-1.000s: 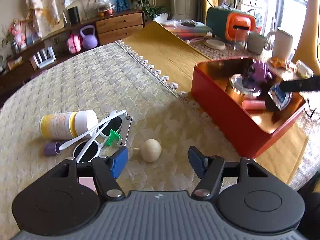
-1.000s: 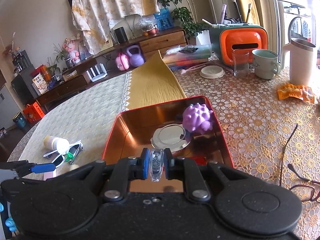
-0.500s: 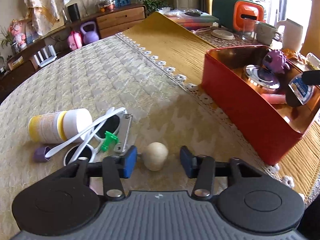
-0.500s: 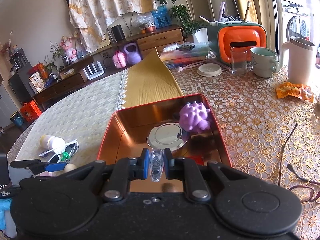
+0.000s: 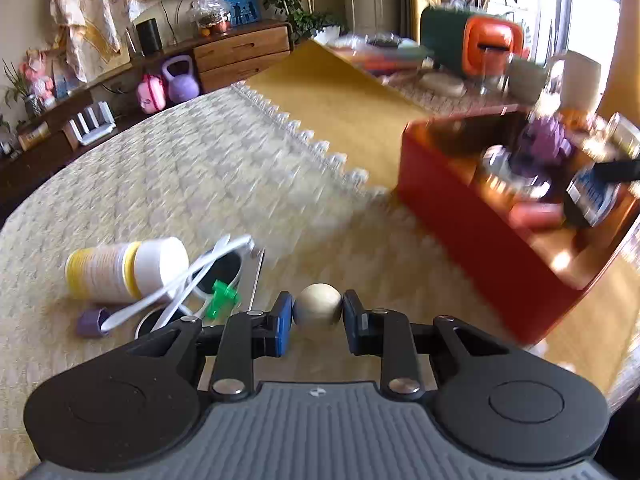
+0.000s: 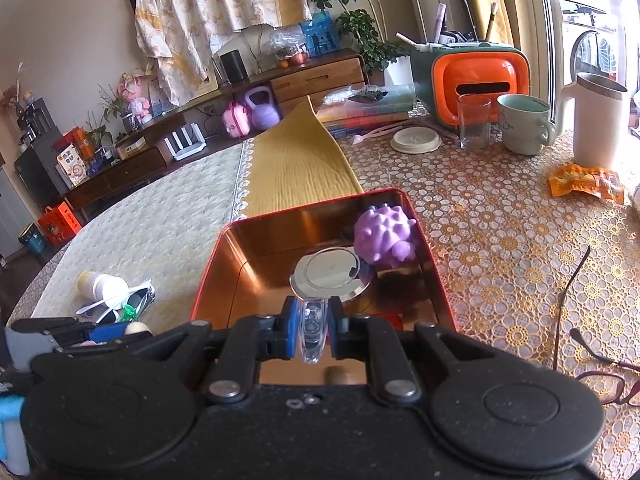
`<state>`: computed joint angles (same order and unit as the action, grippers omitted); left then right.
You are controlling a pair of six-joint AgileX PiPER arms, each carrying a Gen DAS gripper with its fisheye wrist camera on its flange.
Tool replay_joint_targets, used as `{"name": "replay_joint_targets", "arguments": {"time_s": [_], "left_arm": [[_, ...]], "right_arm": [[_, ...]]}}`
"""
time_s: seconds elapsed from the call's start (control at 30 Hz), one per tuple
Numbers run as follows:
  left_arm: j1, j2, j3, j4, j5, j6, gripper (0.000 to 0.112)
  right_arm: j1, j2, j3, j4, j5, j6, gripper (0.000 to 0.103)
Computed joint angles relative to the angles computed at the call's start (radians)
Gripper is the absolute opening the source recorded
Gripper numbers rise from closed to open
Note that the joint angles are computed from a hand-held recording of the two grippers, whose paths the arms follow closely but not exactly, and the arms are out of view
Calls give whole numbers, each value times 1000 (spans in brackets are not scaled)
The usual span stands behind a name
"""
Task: Organize rigid objects
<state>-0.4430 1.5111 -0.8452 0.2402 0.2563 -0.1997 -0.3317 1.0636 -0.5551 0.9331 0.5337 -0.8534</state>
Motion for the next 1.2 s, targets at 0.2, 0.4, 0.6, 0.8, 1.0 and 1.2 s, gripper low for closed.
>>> {"name": "replay_joint_targets", "arguments": {"time_s": [0.2, 0.4, 0.6, 0.8, 1.0, 1.2], "left_arm": [[-3, -42, -85, -258, 65, 232, 26], [-53, -25, -225, -360, 161, 307, 26], [-170, 96, -382, -218, 198, 188, 26], [-250, 259, -539, -28, 245, 34, 26], [-284, 397, -665, 65, 318, -37, 26], [-295, 468, -734, 95, 376, -68, 26]], "right_arm": [[-18, -6, 2, 13, 14, -15, 14], [-39, -9, 0, 24, 34, -31, 14], [-56, -12, 5, 30, 49, -51, 14], [-67, 11, 13, 52, 60, -92, 14], [-69, 40, 11, 85, 65, -146, 14], [-82, 83, 9, 119, 65, -201, 14]]}}
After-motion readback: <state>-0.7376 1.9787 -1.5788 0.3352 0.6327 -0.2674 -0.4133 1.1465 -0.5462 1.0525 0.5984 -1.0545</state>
